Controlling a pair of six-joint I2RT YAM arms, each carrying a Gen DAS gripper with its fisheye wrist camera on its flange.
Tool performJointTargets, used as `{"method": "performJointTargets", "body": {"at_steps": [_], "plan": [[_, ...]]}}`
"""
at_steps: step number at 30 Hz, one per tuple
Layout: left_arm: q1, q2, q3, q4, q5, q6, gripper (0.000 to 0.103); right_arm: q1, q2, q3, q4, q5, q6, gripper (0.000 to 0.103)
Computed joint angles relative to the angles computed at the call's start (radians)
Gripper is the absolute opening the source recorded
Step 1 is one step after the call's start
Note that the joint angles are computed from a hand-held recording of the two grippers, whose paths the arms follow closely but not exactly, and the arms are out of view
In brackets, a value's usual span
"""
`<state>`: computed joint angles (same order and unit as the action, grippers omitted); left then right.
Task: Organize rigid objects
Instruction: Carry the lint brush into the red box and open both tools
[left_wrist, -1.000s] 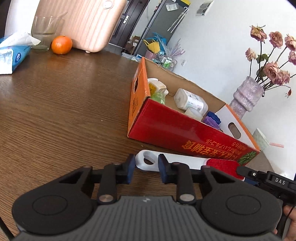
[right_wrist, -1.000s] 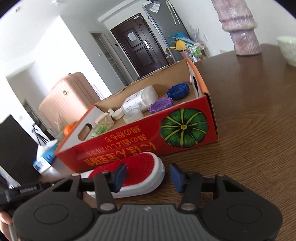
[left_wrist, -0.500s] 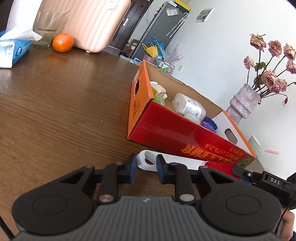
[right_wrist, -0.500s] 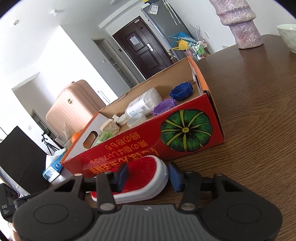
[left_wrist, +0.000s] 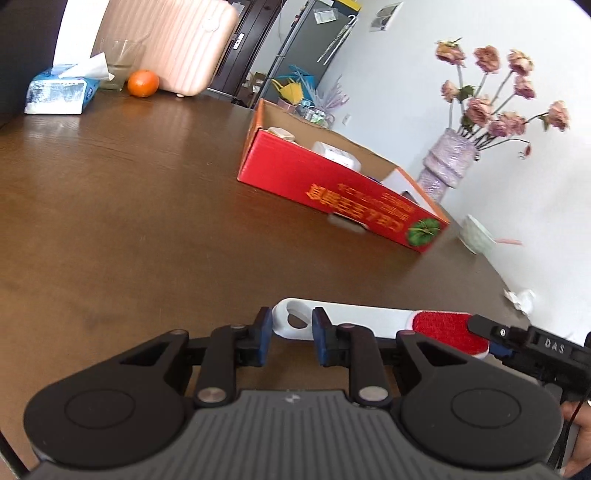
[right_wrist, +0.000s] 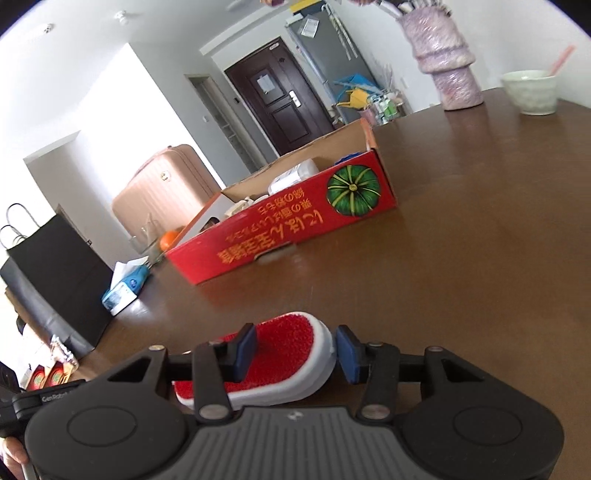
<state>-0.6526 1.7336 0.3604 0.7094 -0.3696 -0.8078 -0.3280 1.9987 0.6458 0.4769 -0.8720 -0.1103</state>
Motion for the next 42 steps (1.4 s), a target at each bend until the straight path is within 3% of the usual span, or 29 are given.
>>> {"method": "performJointTargets", "body": {"at_steps": [6,10,17,24,28,35,38,42], "plan": [[-0.194,-0.161,-0.058,-0.086,-0.179,-0.047,0.023,-0.15,-0.201,-0.17,-0.083,-0.116,-0.138,0.046],[-0.28,-0.226,-0.058,-0.143,-0.256,-0.065,0.023,-0.236,-0.293,-0.205,-0.165,-0.181,-0.203,0.046],[-0.304,-0.284,-0.037,-0.213,-0.271,-0.064,0.023,-0.296,-0.359,-0.215,-0.233,-0.23,-0.246,0.046],[-0.164,-0.228,0.041,-0.164,-0.151,0.062,0.023,-0.254,-0.319,-0.204,-0.073,-0.203,-0.106,0.046],[-0.043,-0.165,0.147,-0.147,-0.053,0.184,0.023,-0.175,-0.242,-0.117,0.049,-0.152,0.053,0.046],[0.184,0.028,0.441,-0.184,0.155,0.362,0.023,-0.017,-0.052,0.176,0.132,-0.039,0.284,0.046],[0.264,0.149,0.617,-0.25,0.228,0.399,0.023,0.049,0.042,0.351,0.094,0.026,0.315,0.046],[0.322,0.302,0.815,-0.323,0.251,0.426,0.024,0.12,0.192,0.593,0.011,0.094,0.333,0.046]]}}
